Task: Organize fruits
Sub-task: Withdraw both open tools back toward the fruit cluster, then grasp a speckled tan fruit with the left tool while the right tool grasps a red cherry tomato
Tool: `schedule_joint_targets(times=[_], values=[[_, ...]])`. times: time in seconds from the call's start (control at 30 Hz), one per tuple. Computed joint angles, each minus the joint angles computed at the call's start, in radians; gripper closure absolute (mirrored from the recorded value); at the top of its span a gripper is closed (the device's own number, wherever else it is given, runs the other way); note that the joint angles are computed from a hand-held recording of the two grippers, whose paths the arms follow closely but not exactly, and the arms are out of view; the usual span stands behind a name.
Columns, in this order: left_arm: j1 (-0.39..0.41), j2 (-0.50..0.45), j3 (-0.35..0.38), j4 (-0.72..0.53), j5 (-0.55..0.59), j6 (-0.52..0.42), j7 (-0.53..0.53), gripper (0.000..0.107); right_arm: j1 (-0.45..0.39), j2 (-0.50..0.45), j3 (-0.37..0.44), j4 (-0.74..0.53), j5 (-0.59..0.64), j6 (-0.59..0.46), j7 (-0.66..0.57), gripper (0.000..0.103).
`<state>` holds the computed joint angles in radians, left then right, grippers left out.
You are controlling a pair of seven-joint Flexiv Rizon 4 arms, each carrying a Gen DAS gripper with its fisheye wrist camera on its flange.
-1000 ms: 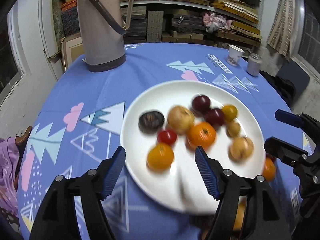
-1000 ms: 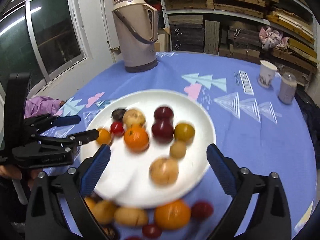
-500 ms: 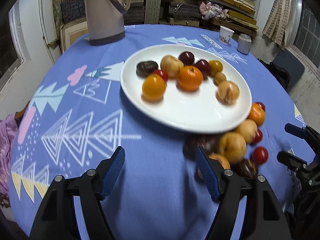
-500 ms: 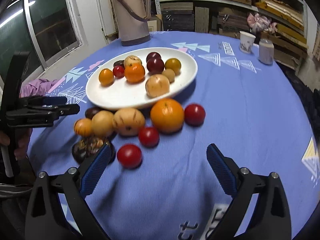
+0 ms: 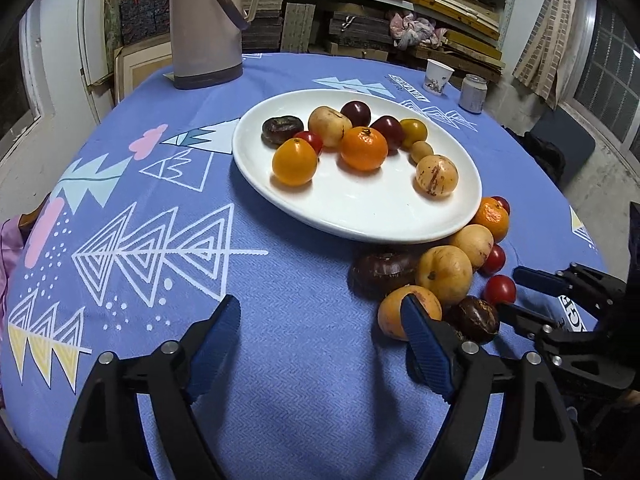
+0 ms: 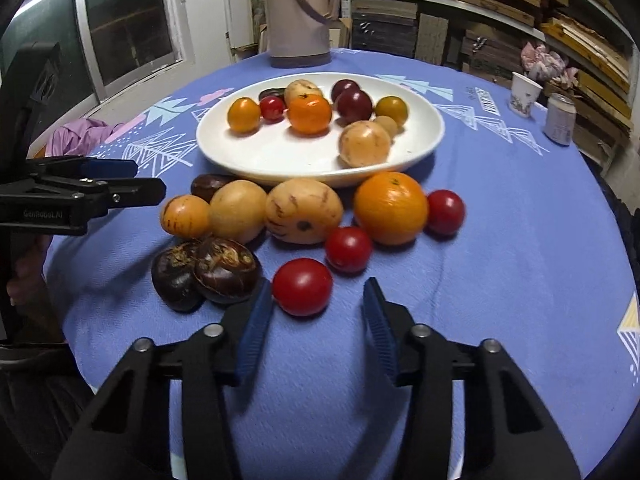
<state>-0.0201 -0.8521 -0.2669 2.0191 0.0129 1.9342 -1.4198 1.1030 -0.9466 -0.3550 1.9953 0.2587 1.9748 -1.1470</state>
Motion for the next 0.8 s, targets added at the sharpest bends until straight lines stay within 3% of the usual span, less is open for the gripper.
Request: schedule_joint_targets(times=[0.1, 0.2, 0.33, 0.43, 0.6, 0.67, 0.8], values=[[0.018, -0.001, -0.019, 0.006, 0.017, 0.003, 0.003, 0.024, -0.037, -0.001, 0.032, -0.028, -0.038, -0.032, -0.001, 0.07], [0.034, -0.006, -0.041, 0.008, 0.038, 0.0, 0.013, 0.024, -0.062, -0.008, 0.054, -0.035, -0.046, -0.001, 0.007, 0.072], [-0.005, -0.01, -0.016, -0.003, 0.029, 0.008, 0.02, 0.024, -0.142, -0.003, 0.137, -0.037, -0.067, 0.055, -0.007, 0.072], [-0.02, -0.007, -0.013, -0.007, 0.026, -0.004, 0.031, 0.024, -0.145, -0.004, 0.146, -0.038, -0.057, 0.061, -0.024, 0.072], [0.024, -0.024, -0.074, -0.013, 0.042, -0.031, 0.037, 0.024, -0.143, -0.009, 0.15, -0.044, -0.037, 0.068, -0.043, 0.072], [-0.017, -0.038, -0.041, -0.036, 0.014, -0.043, 0.062, 0.039, -0.144, -0.01, 0.153, -0.047, -0.031, 0.069, -0.046, 0.072], [0.117, -0.091, -0.189, -0.043, 0.077, -0.079, 0.08, 0.068, -0.153, -0.012, 0.164, -0.05, -0.027, 0.076, -0.053, 0.072]])
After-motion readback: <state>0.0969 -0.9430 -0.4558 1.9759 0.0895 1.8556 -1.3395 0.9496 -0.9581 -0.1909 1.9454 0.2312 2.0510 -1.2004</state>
